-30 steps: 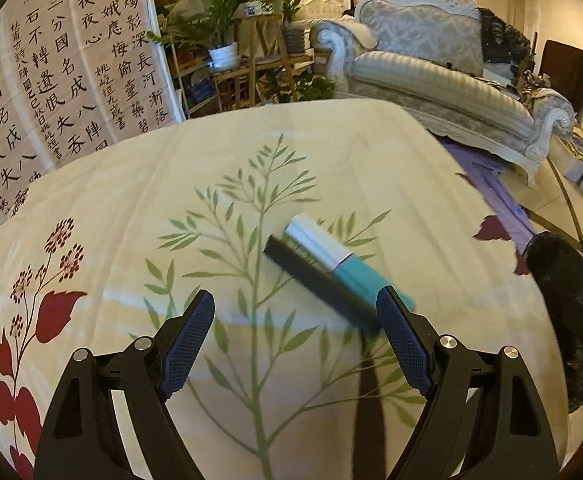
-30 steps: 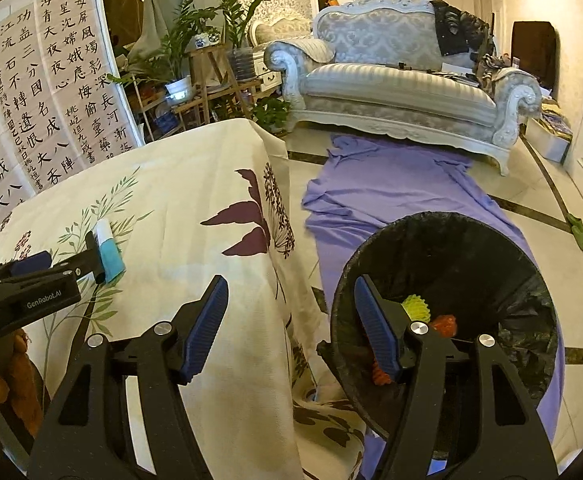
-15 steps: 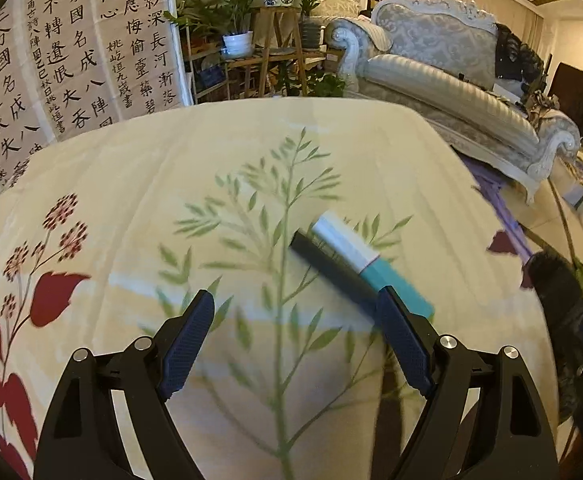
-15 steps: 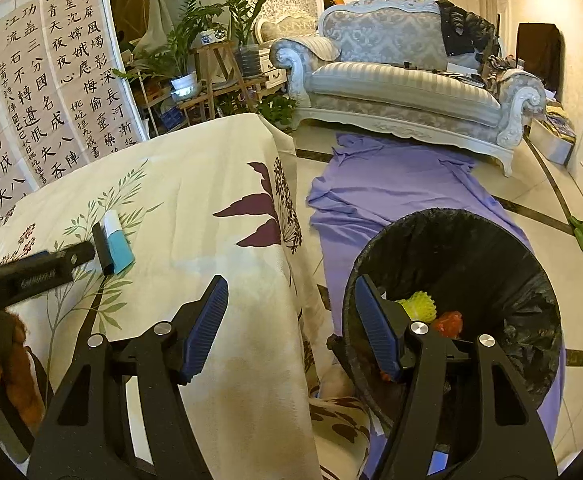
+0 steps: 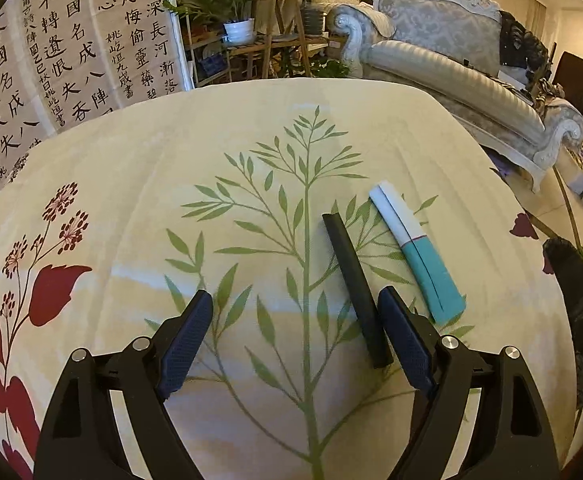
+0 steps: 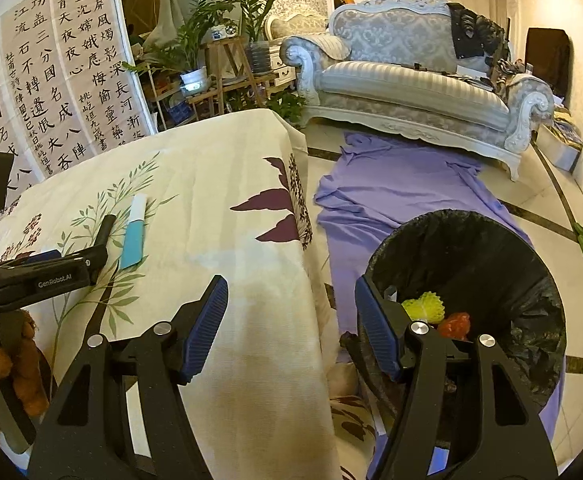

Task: Collect trash
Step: 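Return both tools to the table and grasp the black marker with the left tool, then grasp the white-and-teal tube with the right tool while the left tool holds the marker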

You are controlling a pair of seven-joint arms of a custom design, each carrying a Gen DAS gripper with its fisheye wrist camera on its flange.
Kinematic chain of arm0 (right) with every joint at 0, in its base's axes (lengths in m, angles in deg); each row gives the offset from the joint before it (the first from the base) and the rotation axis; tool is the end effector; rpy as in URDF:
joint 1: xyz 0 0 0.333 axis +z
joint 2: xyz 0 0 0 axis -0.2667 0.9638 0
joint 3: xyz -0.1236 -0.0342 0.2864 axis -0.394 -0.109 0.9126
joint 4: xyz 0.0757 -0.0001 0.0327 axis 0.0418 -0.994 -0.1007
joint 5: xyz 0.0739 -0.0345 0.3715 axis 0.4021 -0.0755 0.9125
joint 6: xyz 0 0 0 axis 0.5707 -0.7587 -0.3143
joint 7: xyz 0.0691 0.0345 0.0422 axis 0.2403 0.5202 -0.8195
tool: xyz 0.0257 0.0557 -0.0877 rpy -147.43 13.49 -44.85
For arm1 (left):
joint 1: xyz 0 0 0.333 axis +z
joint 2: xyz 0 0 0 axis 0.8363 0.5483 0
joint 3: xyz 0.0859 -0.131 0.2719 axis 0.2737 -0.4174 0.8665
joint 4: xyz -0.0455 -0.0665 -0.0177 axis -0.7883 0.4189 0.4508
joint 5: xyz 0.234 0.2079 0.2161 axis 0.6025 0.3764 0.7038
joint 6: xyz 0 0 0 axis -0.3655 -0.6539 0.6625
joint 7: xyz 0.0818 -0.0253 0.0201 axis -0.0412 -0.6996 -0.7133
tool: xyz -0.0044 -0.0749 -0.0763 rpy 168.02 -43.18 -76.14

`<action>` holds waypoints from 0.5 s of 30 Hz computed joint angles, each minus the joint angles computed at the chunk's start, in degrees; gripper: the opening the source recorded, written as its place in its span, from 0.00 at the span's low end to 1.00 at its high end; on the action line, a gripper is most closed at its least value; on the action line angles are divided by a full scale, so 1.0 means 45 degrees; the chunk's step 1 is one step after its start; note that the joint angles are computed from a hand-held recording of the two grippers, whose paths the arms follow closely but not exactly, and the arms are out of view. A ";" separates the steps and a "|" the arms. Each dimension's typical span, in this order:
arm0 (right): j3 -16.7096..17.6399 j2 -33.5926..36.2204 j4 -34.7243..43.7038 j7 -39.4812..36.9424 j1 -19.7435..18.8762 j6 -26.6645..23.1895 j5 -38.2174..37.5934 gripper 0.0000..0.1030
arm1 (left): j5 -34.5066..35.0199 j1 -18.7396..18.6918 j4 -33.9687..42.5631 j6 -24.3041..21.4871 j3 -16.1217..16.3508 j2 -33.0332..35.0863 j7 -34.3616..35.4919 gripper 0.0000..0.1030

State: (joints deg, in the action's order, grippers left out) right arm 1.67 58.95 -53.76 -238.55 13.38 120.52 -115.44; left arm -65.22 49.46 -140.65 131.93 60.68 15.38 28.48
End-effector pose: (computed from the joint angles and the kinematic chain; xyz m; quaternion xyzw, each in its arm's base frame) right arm 0.6114 0.2581 0.2560 -0.5469 0.7365 -0.2732 0.2895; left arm 0.7255 -0.1396 0.2608 -0.5979 0.7404 -0.2378 0.1941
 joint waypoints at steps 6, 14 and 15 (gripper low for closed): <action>0.0048 0.0063 0.0097 -0.0373 -0.0032 0.0049 0.0289 0.63 | 0.0137 0.0018 0.0324 0.0214 -0.0198 0.0241 0.0497 0.60; 0.0022 0.0724 0.1113 -0.2546 0.0109 0.0476 0.1909 0.63 | 0.0096 0.0681 -0.0739 0.1309 -0.0845 -0.0151 0.2096 0.12; 0.0100 0.0909 0.1386 -0.3057 0.0068 0.0580 0.2270 0.63 | -0.0011 0.0990 -0.0736 0.1257 -0.1160 -0.0140 0.2353 0.12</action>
